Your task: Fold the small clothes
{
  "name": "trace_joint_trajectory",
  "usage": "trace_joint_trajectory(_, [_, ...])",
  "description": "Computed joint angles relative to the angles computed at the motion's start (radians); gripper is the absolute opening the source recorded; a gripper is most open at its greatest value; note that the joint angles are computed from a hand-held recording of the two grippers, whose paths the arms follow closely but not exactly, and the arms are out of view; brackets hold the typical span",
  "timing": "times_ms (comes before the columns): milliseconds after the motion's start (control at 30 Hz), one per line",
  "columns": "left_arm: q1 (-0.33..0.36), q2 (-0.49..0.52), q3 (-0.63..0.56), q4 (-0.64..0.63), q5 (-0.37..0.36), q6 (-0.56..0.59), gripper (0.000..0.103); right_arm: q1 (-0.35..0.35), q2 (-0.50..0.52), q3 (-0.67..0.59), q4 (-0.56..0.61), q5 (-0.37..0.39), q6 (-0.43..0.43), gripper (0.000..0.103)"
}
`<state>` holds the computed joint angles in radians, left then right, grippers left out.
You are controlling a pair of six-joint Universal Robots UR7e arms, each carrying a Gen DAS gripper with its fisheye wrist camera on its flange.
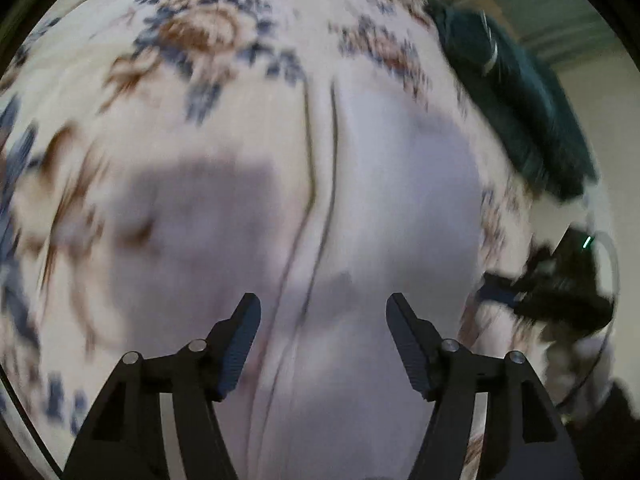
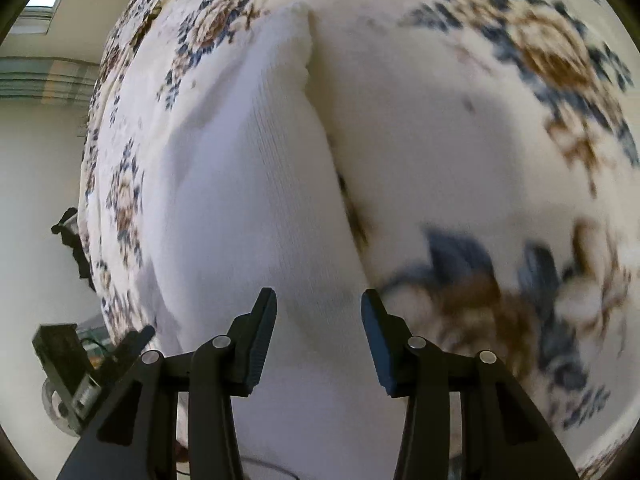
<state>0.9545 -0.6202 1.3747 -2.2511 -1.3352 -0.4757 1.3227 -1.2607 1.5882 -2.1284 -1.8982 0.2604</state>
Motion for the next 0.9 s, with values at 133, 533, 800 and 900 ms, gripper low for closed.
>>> trace_joint_trajectory(133, [-0.039, -0.044, 0.120, 0.071, 0.059, -0.087, 0.063, -0.010, -0.105, 0.150, 0.029, -0.008, 0.035, 0.046])
trace_joint_trajectory(533, [-0.147, -0.133, 0.323, 0.174, 0.090, -0.322, 0.063, -0.139, -0.341, 0.576, 0.092, 0.105, 0.112, 0.046])
trace_joint_trajectory(800, [-0.106, -0.196, 0.460, -0.012, -0.022, -0.345, 0.068, -0.232, -0.391, 0.693, 0.019, 0.201, 0.048, 0.052])
trace_joint_trajectory(900, [-0.072, -0.220, 0.527, -0.160, -0.092, -0.353, 0.074, -0.248, -0.390, 0.702, 0.009, 0.227, 0.041, 0.055])
